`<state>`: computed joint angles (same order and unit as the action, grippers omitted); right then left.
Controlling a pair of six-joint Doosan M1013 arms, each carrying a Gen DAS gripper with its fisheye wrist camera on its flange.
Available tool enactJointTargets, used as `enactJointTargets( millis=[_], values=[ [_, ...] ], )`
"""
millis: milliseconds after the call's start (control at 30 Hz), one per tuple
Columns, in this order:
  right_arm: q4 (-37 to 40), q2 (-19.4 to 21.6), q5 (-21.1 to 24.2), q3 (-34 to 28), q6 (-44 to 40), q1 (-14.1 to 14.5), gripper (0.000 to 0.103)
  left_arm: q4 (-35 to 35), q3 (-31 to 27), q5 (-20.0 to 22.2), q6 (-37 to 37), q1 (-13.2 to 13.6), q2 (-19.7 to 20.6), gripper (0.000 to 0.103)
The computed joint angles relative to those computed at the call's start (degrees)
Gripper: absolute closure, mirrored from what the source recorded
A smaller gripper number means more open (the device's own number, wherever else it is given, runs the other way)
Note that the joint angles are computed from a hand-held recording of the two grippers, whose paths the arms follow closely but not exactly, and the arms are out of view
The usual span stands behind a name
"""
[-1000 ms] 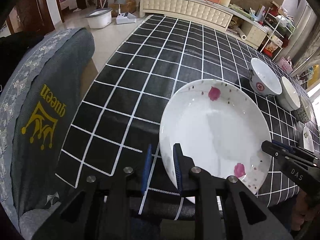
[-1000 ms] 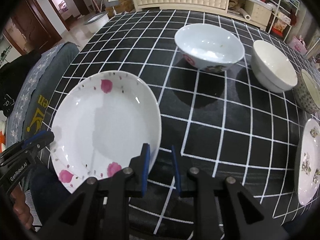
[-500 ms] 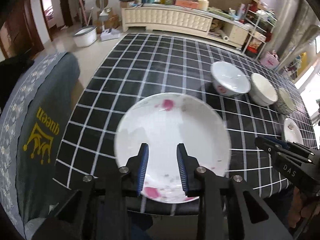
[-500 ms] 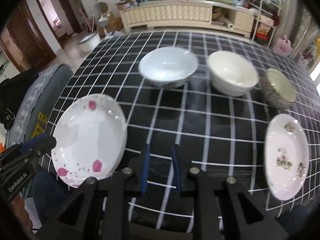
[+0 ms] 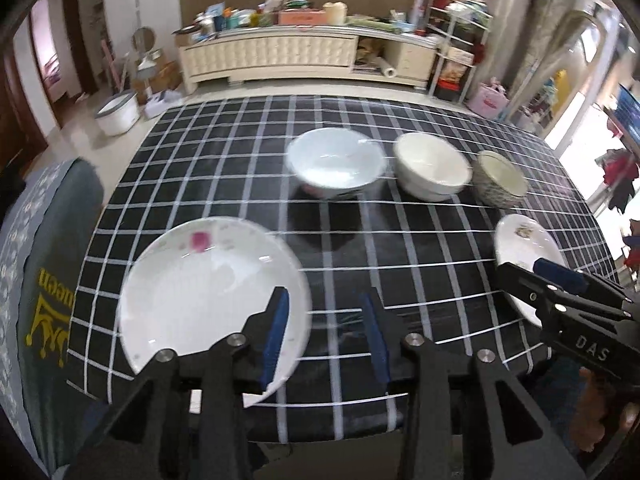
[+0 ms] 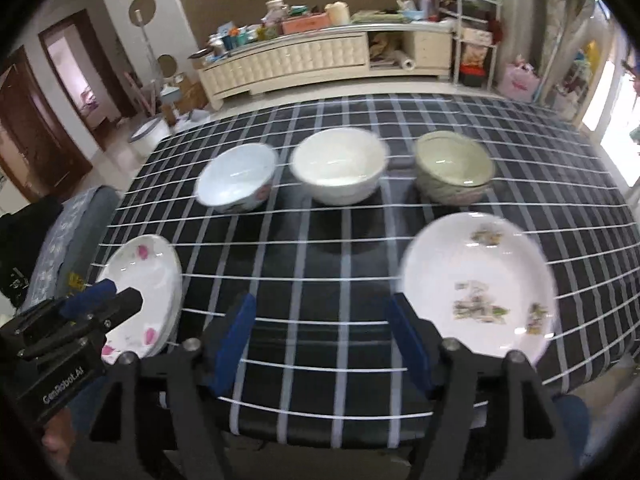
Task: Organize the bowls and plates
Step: 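Grip the rim of the teddy-bear plate with the right tool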
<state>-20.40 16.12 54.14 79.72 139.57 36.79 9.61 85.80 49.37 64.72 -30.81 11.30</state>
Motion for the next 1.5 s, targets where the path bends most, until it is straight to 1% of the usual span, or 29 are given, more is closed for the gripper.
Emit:
enactJointTargets(
  millis=[33,167,200,267,300,367,533,700,867,1133,1233,1300,1500],
  values=[
    [-0.8,-0.2,0.9,0.1,-0.1,0.0,0.030,0.0,-0.4,0.0,0.4,-0.4,0.2,0.065],
    [-4.1,-1.7,1.4,1.9,-0.2,-0.4,0.030,0.3,-2.7,0.8,1.0,-2.5,2.0,0.065],
    [-3.8,-2.2,1.3,2.6,-0.6,-0.8,0.030,0.0,-3.0,0.7,1.2,-2.8,2.2,0.065],
    [-2.6,-3.3,0.5,3.9,-0.7,-2.0,0.029,-0.6,-4.0,0.8,2.0,-3.7,3.1,0.058],
    [-2.4,-3.6,0.5,4.4,-0.5,-2.2,0.029,-1.1,-4.4,0.7,2.6,-4.1,3.4,0.057],
    [-2.4,-4.5,0.6,5.6,-0.3,-3.1,0.029,-1.6,-4.9,0.6,3.6,-4.8,3.9,0.056],
    [-1.2,-6.1,0.8,7.9,-0.8,-5.3,0.029,-2.1,-7.9,2.1,4.6,-6.7,6.4,0.056],
    [0.7,-7.0,0.9,9.4,-1.2,-7.4,0.029,-3.3,-10.8,3.7,6.6,-8.0,8.9,0.056],
    [2.5,-7.1,1.2,10.2,-2.8,-9.2,0.029,-4.5,-13.3,5.4,8.0,-8.7,11.2,0.056],
    [5.3,-6.8,1.7,11.3,-5.4,-11.4,0.029,-6.3,-16.3,8.1,8.0,-8.8,14.6,0.056],
    [5.4,-6.4,2.3,11.7,-5.5,-12.0,0.029,-7.0,-16.9,9.3,8.3,-8.8,15.7,0.056],
    [4.2,-6.3,2.8,11.9,-4.0,-12.1,0.029,-7.4,-17.4,9.9,8.7,-8.8,16.4,0.056],
    [6.1,-6.1,1.0,12.6,-4.9,-13.2,0.029,-8.2,-18.7,11.3,9.9,-8.7,18.2,0.056]
  ],
)
